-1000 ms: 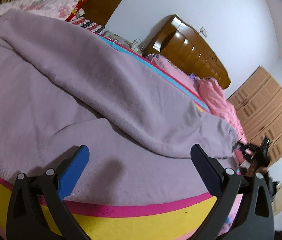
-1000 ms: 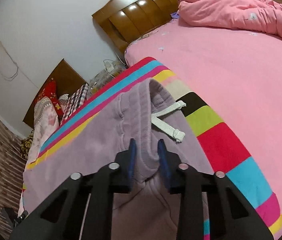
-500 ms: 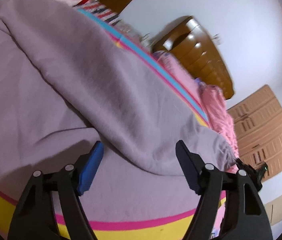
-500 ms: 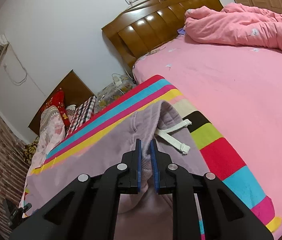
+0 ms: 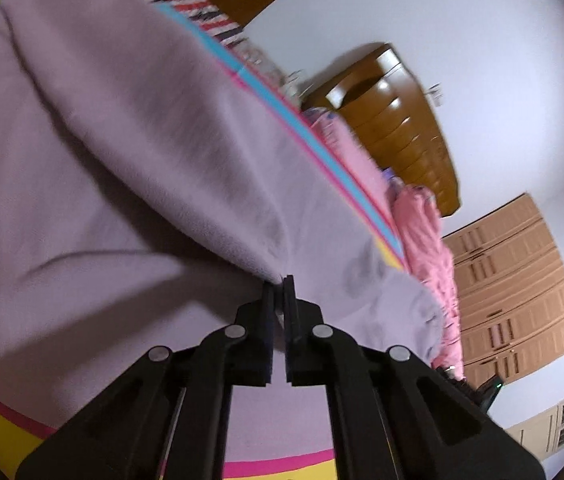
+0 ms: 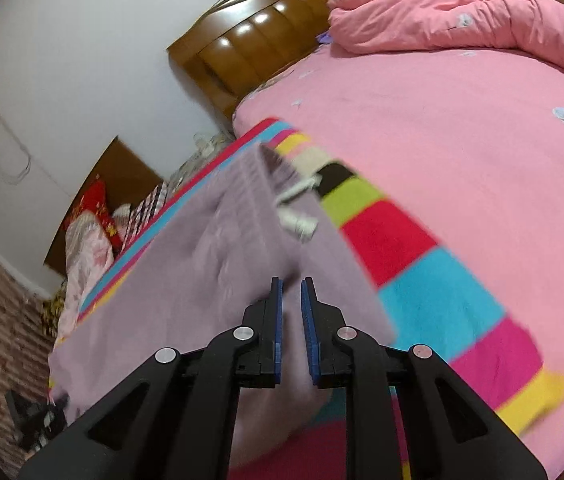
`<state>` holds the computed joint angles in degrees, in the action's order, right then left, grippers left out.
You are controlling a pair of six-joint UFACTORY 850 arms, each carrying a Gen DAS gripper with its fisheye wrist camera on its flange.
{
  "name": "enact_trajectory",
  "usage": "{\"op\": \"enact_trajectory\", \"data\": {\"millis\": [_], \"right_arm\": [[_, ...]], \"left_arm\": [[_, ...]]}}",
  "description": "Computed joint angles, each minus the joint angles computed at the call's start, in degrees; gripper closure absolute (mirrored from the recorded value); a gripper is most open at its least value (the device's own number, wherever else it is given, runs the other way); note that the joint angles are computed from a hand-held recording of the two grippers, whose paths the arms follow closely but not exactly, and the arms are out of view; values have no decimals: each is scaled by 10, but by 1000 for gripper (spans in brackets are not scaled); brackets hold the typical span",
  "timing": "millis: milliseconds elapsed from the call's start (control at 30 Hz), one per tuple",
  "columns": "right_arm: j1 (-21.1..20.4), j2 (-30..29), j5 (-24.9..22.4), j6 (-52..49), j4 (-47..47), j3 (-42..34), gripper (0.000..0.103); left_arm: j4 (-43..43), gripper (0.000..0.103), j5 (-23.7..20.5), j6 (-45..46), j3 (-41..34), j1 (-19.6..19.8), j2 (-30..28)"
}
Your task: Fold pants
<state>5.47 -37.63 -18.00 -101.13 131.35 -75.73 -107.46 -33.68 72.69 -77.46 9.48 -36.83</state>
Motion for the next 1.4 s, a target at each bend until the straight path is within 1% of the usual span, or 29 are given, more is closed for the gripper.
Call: {"op": "enact_trajectory", "data": {"millis": [67,100,167,267,300,333,367,400,433,467,533,567,633,700,800,867,900,933,967,1000,1033,1067,1100,1133,1167,1200,1300,1367,1400], "right_arm": [[13,0,1,45,-63,5,85],[17,0,-3,58,-77,6,85],[26,-4,-21,104,-119,5,85],[37,-6,-31,125,-146,-1,84],[45,-12,-13,159,-185,-13,76],[50,-22,-7,168,-201,-21,67],[49,-21,-25,154,-192,-21,39],[49,-22,-66,123,-175,-17,8],[51,-16,-83,109,-157,-10,4],[55,-11,-83,111,-143,-5,4],[54,-17,-130,133,-147,-6,4],[56,-22,-142,147,-147,-9,4],[66,-26,-134,148,-144,-13,4],[74,-36,-136,174,-168,-32,6],[88,-53,-103,208,-184,-68,7],[94,-65,-75,256,-212,-92,7],[99,-68,-50,300,-247,-102,8],[103,-70,-28,324,-258,-108,10],[102,-72,-17,330,-245,-112,14],[102,-73,-8,332,-231,-112,26],[99,-74,-4,333,-210,-111,32],[94,-74,-12,325,-180,-105,42],[88,-76,-32,294,-129,-97,57],[84,-73,-44,239,-69,-84,63],[82,-61,-60,179,-9,-65,76],[82,-48,-68,119,41,-50,80],[89,11,-46,-60,130,-17,81],[96,46,-54,-180,200,13,81],[96,54,-59,-222,227,26,81]], "left_arm": [[-22,100,-21,11,0,2,2],[-28,100,-31,13,0,4,3],[-28,100,-48,4,-9,5,3],[-31,100,-72,-4,-28,8,3],[-26,100,-75,-13,-38,10,3],[-22,100,-77,-23,-48,11,1],[-18,100,-81,-34,-58,12,-3],[-11,100,-85,-43,-64,15,-3],[-9,100,-87,-48,-68,14,-4],[-7,100,-89,-50,-70,14,-4],[-12,100,-99,-43,-64,15,2],[-16,100,-107,-41,-61,16,4],[-22,100,-120,-39,-51,18,8],[-21,100,-128,-39,-43,20,13],[-21,100,-138,-38,-37,23,17],[-26,100,-145,-33,-32,25,20],[-27,100,-146,-32,-30,25,22],[-26,100,-147,-31,-30,25,22],[-26,100,-148,-31,-30,26,23],[-26,100,-150,-30,-29,26,23],[-27,100,-151,-29,-27,26,24],[-28,100,-154,-28,-26,27,24],[-28,100,-156,-28,-25,28,23],[-28,100,-158,-28,-24,29,23],[-25,100,-157,-29,-22,31,24],[-23,100,-155,-28,-20,31,25],[-18,100,-135,-5,-3,30,43],[-26,100,-105,41,28,26,72],[-34,100,-93,66,48,25,85]]}}
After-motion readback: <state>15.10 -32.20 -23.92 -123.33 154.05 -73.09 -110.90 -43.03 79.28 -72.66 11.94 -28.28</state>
